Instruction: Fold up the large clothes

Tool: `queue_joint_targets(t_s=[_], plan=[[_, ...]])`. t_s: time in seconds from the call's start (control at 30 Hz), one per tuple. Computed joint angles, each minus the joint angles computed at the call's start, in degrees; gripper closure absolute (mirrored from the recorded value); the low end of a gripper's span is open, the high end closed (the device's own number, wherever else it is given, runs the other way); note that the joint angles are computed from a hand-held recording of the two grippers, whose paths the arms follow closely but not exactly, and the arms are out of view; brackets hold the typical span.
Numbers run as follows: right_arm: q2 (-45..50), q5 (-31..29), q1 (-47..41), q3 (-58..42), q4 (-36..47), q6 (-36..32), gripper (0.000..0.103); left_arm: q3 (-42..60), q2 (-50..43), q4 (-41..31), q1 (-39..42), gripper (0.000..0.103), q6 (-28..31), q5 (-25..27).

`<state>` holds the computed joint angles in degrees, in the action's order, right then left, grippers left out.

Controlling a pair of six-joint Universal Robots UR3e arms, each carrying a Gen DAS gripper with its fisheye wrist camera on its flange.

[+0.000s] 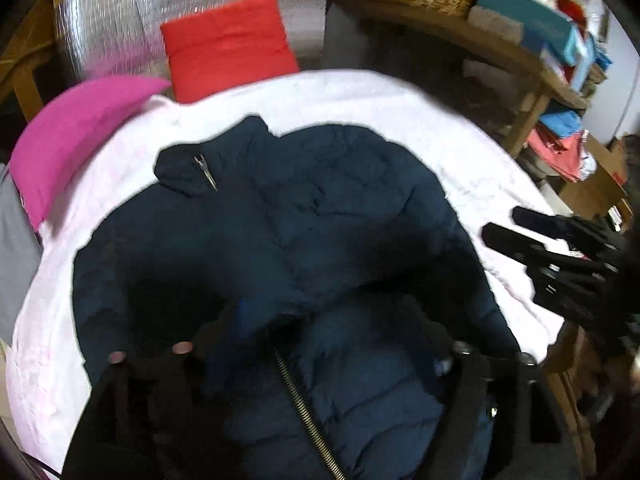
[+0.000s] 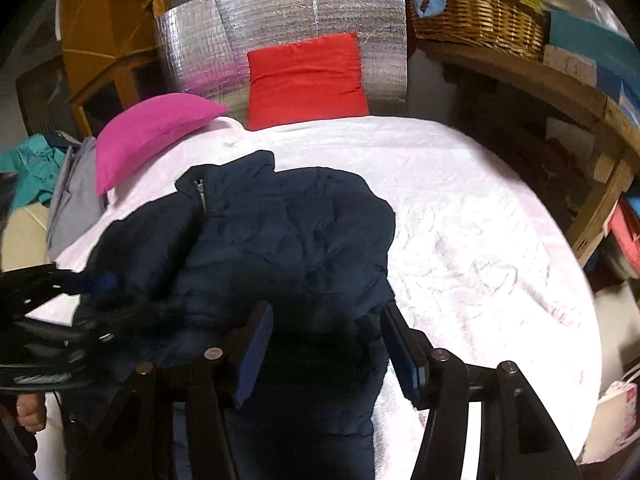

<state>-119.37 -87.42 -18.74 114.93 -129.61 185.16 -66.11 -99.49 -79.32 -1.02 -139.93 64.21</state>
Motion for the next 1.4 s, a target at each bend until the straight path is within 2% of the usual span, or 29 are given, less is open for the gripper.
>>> queue_joint_targets(t_s=[0.1, 0.23, 0.33, 0.43, 0.53, 0.63, 0.8, 0.93, 1.0, 1.07, 1.13, 1.17, 1.27, 1.4], plan=[[-0.9, 5.6, -2.7, 0.1, 0.9, -0.6, 0.041, 6.1, -0.3, -9.4, 6.8, 0.022, 4.6, -3.9], [1.6, 6.2, 1.4, -0.9, -1.2, 0.7, 0.035, 11.1, -3.0, -15.6, 16.3, 0.022, 5.6, -7.8], [5.6, 6.0, 5.6, -3.3, -3.1, 1.9, 0.028, 14.5, -7.6, -13.8, 22.0, 0.021, -0.1, -7.4], [11.9, 4.1, 11.3, -7.1, -5.7, 3.8, 0.027, 21.0, -14.4, -15.1, 26.2, 0.021, -7.2, -7.0], [20.1, 0.5, 18.4, -13.3, -6.8, 4.8, 0.019, 23.4, -19.2, -13.5, 27.8, 0.021, -13.6, -5.8], [28.7, -4.3, 25.0, -19.7, -8.1, 3.2, 0.017, 23.0, -21.8, -9.9, 27.5, 0.021, -16.8, -4.8], [45.8, -17.6, 35.5, -33.9, -5.6, -2.1, 0.016, 21.0, -23.2, -5.3, 24.9, 0.021, -18.0, -2.3], [58.4, -32.2, 41.4, -44.1, -6.3, -7.5, 0.016, 21.9, -25.4, -4.7, 23.0, 0.021, -17.4, 0.5], [60.9, -33.5, 41.7, -46.6, -7.8, -8.0, 0.018, 21.8, -26.0, -4.4, 22.2, 0.021, -17.1, 1.3], [59.9, -30.5, 39.8, -46.2, -10.0, -6.8, 0.023, 20.8, -26.1, -3.8, 22.0, 0.021, -16.8, 1.7], [56.5, -24.7, 36.3, -43.7, -11.8, -3.3, 0.040, 19.4, -25.6, -2.9, 22.3, 0.021, -16.0, 1.8], [54.0, -20.7, 33.7, -41.6, -12.6, -0.1, 0.043, 18.8, -25.4, -2.3, 22.3, 0.021, -15.7, 2.0], [47.6, -10.4, 25.8, -34.1, -16.5, 8.5, 0.045, 18.5, -25.5, -1.6, 22.2, 0.021, -15.3, 2.2], [36.1, 8.4, 11.3, -15.9, -25.0, 19.1, 0.045, 16.7, -24.6, 0.8, 22.4, 0.021, -14.1, 2.6]])
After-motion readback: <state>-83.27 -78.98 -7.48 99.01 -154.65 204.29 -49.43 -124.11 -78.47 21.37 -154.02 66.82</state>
